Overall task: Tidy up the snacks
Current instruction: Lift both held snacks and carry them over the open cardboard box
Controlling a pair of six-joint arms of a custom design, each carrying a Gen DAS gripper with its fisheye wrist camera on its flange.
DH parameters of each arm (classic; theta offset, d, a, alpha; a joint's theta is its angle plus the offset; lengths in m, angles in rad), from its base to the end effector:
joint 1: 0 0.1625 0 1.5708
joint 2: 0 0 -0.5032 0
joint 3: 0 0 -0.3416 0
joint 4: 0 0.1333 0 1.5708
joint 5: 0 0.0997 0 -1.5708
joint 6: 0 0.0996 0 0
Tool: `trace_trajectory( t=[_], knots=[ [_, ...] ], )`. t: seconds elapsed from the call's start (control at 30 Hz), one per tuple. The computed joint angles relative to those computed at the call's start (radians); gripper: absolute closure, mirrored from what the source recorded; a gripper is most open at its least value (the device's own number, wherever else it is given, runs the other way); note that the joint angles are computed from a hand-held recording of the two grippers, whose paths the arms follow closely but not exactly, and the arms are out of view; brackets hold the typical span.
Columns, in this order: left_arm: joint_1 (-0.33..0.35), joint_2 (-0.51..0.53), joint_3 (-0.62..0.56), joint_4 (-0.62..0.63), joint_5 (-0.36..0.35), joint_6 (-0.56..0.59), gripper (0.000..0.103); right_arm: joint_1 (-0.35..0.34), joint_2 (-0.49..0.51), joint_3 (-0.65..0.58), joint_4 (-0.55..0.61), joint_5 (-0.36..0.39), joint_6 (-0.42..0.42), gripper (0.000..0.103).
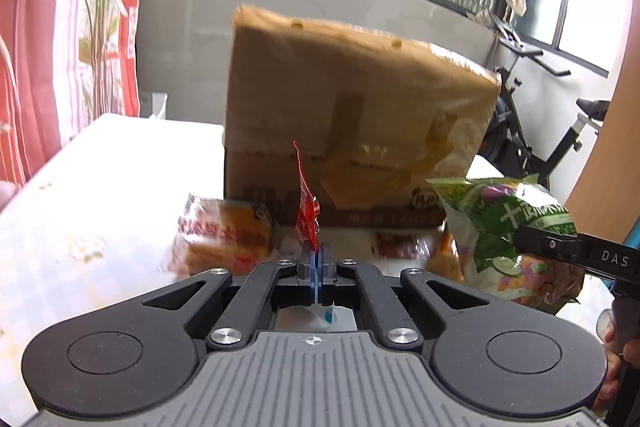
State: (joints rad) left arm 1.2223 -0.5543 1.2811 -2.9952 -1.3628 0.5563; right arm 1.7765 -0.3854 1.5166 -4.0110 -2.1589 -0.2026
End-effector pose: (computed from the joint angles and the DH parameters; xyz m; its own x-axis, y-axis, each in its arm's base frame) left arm -0.1361 -0.8253 0.1897 -0.6812 0.5582 -0.4736 0.7318 0.5011 -0.4620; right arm 0.2230 -0.6864 0.1174 -0.8944 0.2964 0.3350 -0.2377 0.3195 -0.9173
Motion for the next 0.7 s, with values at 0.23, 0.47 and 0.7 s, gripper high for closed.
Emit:
trace_trajectory(
  t=[0.23,0.47,0.7],
  knots=[
    [-0.019,-0.012,-0.036,-0.070,-0.066,0.047,0.101,0.021,-0.027,-0.001,-0.101,0.000,-0.075,0.035],
    [-0.043,0.018,-0.129,-0.060,-0.132,0.087,0.101,0.037,-0.051,-0.070,-0.147,0.035,-0.180,0.035],
    [-0.064,0.073,-0.286,0.025,-0.178,0.082,0.101,0.040,-0.041,-0.244,-0.048,0.089,-0.241,0.035]
  ],
)
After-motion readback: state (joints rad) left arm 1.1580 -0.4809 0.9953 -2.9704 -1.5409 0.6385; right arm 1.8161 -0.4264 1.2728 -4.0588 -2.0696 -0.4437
